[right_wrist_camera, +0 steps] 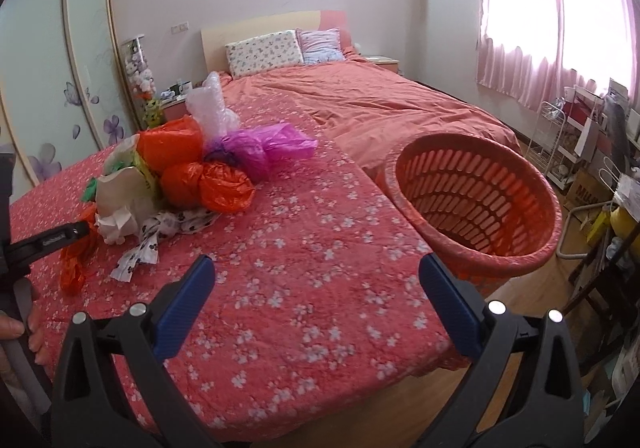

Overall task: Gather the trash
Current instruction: 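Grasp the orange bag with the left tool while the right tool grasps clear bubble wrap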

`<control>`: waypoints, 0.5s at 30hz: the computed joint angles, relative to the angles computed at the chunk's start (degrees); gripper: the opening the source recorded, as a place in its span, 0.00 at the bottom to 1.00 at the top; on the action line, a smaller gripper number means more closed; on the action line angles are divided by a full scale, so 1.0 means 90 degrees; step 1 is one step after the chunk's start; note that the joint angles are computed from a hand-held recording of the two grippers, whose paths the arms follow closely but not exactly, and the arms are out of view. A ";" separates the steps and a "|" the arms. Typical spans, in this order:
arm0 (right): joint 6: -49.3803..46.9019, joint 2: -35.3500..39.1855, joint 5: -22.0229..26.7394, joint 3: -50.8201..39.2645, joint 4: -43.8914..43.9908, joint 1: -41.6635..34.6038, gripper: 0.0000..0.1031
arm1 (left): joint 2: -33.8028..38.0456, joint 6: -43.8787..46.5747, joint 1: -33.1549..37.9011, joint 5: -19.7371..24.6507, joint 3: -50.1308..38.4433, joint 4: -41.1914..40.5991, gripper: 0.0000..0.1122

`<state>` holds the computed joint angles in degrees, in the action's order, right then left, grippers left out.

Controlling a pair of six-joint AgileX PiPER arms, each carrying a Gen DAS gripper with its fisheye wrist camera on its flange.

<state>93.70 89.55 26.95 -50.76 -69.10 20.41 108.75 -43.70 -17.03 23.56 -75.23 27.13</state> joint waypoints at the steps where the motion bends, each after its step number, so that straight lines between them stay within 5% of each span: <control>1: -0.0035 0.0040 -0.0003 -0.0046 0.0007 0.0007 0.96 | 0.0014 0.0143 0.0007 0.0002 -0.0002 -0.0156 0.47; 7: -0.0245 0.0224 -0.0176 -0.0314 0.0033 0.0012 0.96 | -0.0114 0.0439 0.0124 -0.0369 0.0320 -0.0452 0.29; 15: -0.0990 0.0542 -0.0621 -0.0903 0.0483 -0.0024 0.96 | -0.0700 0.0026 0.0365 -0.0791 0.0926 -0.0023 0.27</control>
<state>84.79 94.42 21.36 -58.88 -64.75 20.20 102.45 -43.47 -13.74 16.44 -66.90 26.93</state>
